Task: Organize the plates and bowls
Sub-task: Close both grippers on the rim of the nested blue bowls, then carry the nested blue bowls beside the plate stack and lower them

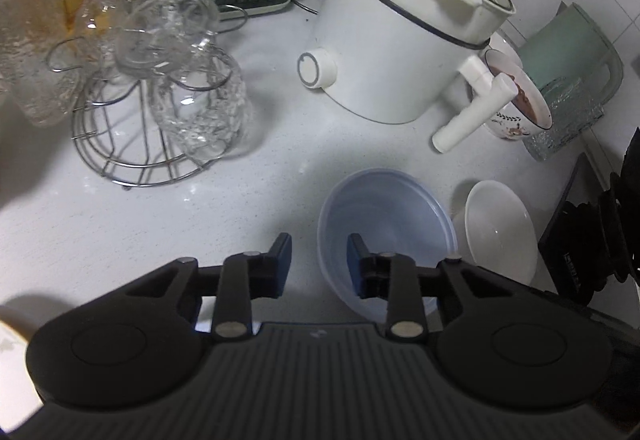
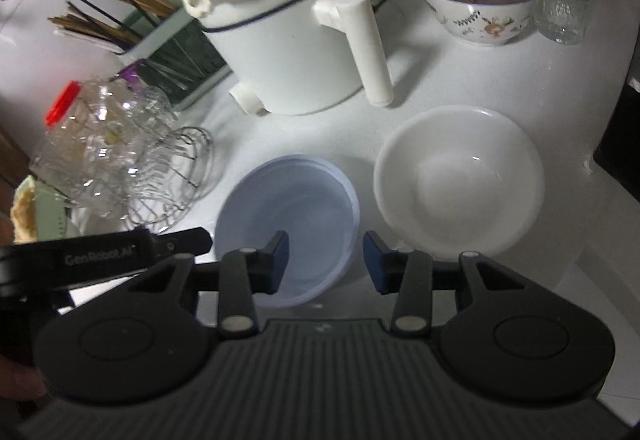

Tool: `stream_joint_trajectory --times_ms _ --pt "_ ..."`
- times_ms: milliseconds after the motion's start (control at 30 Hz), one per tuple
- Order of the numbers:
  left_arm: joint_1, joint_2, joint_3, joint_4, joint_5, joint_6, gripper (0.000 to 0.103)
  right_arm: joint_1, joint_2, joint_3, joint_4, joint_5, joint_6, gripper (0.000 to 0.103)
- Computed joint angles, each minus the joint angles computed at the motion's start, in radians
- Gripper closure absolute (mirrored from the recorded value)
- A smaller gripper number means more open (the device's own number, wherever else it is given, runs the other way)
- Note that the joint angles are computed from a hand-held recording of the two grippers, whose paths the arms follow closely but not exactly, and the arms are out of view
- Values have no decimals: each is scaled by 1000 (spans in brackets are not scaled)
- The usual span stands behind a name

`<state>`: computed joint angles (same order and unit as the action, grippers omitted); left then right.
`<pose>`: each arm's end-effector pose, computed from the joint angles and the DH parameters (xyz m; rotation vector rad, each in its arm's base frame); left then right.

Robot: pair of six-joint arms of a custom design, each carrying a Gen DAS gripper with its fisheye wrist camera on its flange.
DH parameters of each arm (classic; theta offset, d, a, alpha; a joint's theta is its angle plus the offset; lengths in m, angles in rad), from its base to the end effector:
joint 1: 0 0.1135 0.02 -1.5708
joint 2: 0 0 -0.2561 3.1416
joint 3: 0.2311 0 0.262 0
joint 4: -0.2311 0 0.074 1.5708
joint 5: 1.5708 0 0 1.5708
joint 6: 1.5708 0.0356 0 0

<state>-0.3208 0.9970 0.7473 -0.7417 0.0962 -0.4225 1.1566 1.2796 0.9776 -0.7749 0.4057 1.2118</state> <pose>0.1914 -0.0672 0.2321 -0.0951 2.6059 -0.3992 0.1169 0.2309 0.2463 0.2032 2.5533 0.3989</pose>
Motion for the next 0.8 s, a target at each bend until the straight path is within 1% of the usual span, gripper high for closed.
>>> stream_joint_trajectory --times_ms 67,133,233,267,333,500,733,800 --pt "1 20 -10 26 16 -11 75 -11 16 3 4 -1 -7 66" --pt "5 27 -26 57 26 -35 79 -23 29 0 10 -16 -3 74" --pt "1 38 -38 80 33 -60 86 -36 33 -21 30 -38 11 83" --pt "-7 37 -38 82 23 -64 87 -36 32 -28 36 -38 11 83" --pt "-21 29 -44 88 4 -57 90 -36 28 -34 35 -33 6 89" --pt "-3 6 -58 76 35 -84 92 -54 -2 -60 50 -53 -14 90" --pt "-36 -69 -29 -24 2 -128 92 -35 -1 -7 -18 -54 -18 90" --pt "-44 -97 -17 -55 -8 -156 92 -34 -6 11 -36 -53 -20 91"
